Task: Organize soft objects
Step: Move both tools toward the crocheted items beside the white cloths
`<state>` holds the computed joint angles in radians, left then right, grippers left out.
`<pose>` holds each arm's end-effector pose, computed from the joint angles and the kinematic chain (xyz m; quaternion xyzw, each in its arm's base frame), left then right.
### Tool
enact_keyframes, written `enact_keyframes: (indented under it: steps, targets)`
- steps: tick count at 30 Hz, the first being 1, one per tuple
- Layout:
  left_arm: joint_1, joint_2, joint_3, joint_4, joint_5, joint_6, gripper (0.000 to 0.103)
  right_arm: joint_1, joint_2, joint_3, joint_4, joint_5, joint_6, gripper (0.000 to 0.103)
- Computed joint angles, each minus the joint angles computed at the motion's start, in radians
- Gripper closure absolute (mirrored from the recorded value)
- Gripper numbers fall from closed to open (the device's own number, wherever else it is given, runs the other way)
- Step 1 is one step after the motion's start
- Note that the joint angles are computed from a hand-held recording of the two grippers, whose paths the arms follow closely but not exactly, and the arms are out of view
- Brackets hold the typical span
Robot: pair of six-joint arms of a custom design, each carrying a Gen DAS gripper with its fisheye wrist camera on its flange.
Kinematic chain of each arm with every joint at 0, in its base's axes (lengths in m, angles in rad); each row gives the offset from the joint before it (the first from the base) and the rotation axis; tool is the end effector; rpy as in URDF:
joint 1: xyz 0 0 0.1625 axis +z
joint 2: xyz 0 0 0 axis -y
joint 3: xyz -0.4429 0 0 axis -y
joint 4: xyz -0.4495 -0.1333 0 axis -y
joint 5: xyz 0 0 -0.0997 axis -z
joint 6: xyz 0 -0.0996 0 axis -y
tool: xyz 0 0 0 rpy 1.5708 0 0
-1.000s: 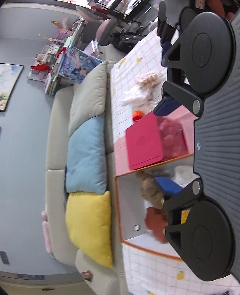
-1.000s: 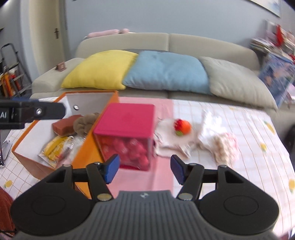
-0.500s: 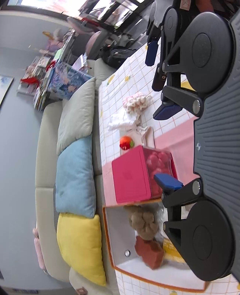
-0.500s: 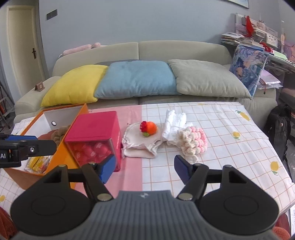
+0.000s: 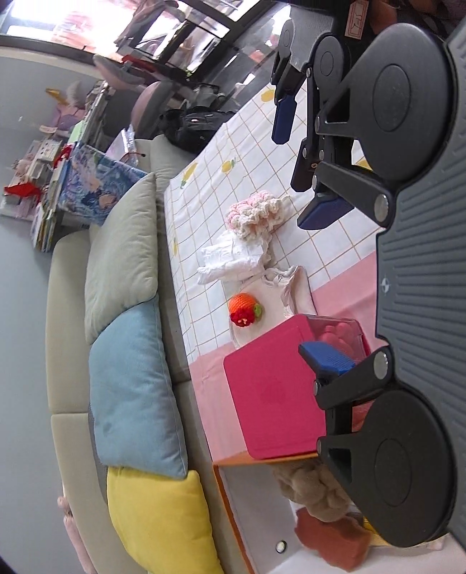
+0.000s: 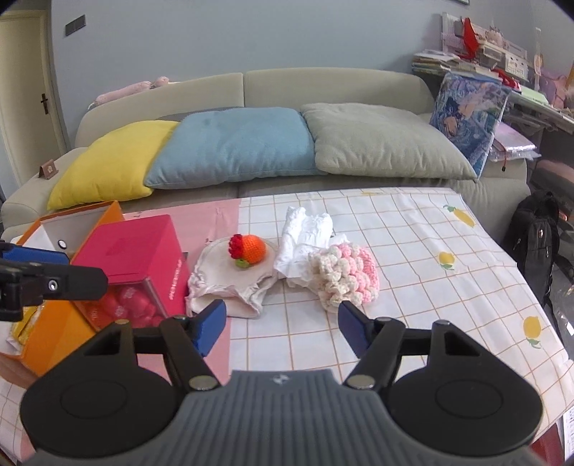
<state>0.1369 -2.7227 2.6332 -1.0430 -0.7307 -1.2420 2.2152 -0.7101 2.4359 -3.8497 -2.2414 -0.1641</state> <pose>-0.0759 -0.2199 0.2803 0.1736 0.8786 -0.3415 0.2850 0.2927 -0.2707 -0.0069 0.2747 -0.8705 0.3257 0.2461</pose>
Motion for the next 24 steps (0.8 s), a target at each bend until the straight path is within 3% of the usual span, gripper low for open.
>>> enact_keyframes:
  steps: [7, 14, 19, 24]
  targets:
    - [0.288, 0.210, 0.032, -0.558, 0.026, 0.513, 0.020, -0.086, 0.036, -0.048, 0.013, -0.001, -0.057, 0.038]
    - [0.570, 0.586, -0.019, -1.057, -0.041, 0.895, 0.027, -0.159, 0.066, -0.104, -0.002, 0.024, -0.112, 0.041]
    - [0.725, 0.814, -0.103, -1.262, -0.086, 1.061, 0.028, -0.196, 0.086, -0.148, -0.007, 0.046, -0.151, 0.041]
    - [0.842, 1.007, -0.209, -1.277, -0.075, 1.124, 0.029, -0.237, 0.105, -0.192, -0.005, 0.057, -0.128, 0.040]
